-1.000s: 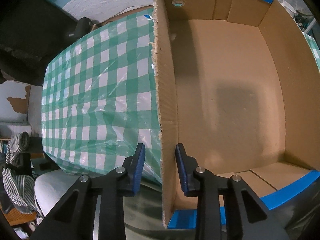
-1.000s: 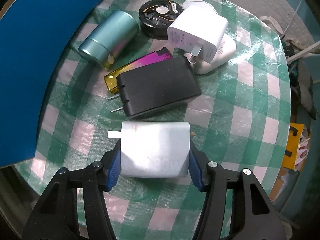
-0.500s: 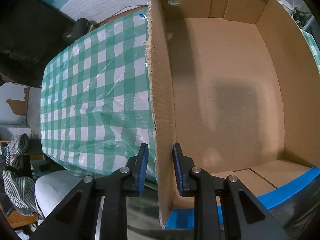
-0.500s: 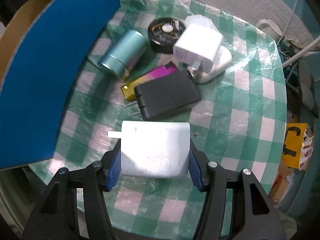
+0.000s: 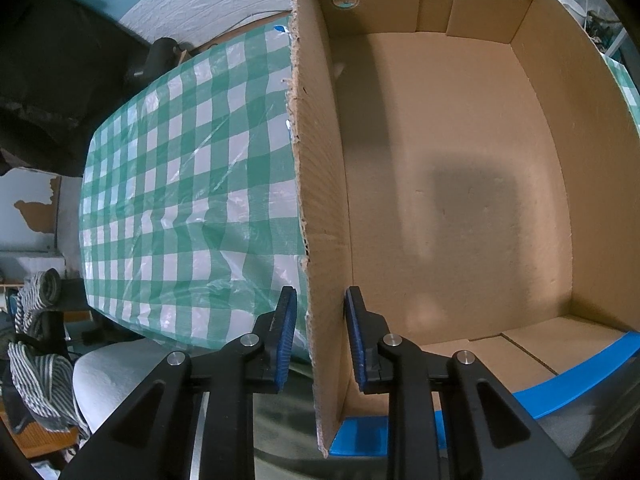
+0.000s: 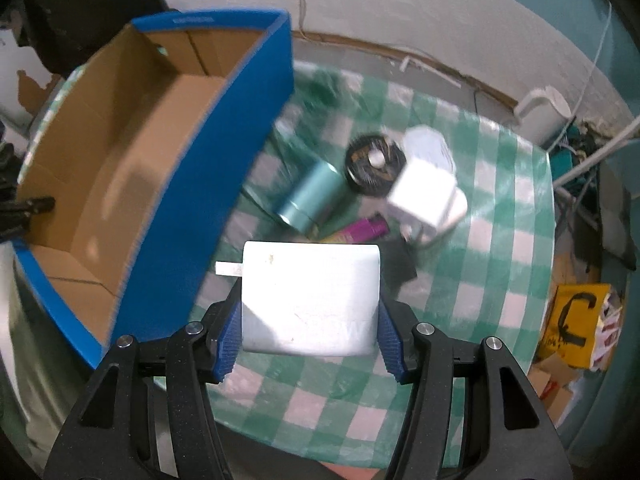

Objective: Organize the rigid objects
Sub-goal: 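Carry the white adapter into the box and release it with the right gripper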

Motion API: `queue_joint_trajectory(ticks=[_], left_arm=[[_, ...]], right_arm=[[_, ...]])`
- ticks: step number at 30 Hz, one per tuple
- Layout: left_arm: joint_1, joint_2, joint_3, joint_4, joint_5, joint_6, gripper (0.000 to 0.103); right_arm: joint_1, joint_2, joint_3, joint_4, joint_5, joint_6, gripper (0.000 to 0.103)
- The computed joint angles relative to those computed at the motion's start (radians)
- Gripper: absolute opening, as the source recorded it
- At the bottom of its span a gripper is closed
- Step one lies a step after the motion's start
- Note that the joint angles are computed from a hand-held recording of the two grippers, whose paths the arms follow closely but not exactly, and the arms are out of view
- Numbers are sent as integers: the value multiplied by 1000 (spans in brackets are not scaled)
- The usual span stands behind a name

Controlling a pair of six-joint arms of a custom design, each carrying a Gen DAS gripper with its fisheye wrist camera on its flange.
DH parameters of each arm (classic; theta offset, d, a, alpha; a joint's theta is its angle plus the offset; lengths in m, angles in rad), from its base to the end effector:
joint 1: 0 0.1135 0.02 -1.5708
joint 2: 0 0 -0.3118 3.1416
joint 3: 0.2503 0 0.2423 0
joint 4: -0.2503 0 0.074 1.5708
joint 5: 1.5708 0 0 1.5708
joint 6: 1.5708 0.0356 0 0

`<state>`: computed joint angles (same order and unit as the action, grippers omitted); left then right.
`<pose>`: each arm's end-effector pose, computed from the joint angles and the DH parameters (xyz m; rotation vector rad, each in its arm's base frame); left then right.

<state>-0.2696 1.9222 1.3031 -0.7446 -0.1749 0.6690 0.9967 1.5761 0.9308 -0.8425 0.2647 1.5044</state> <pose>0.3638 -0.0941 0.2122 1.3134 2.6496 0.3151 0.1459 0.2085 0.2241 0.7347 2.7687 -0.0072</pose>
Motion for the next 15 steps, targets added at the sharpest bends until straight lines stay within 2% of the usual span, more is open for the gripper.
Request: queue_joint_trajectory(ticks=[15], left_arm=[[-4, -7, -8, 1, -3, -5, 25]], right_arm=[[-124, 89, 252, -90, 66, -246, 58]])
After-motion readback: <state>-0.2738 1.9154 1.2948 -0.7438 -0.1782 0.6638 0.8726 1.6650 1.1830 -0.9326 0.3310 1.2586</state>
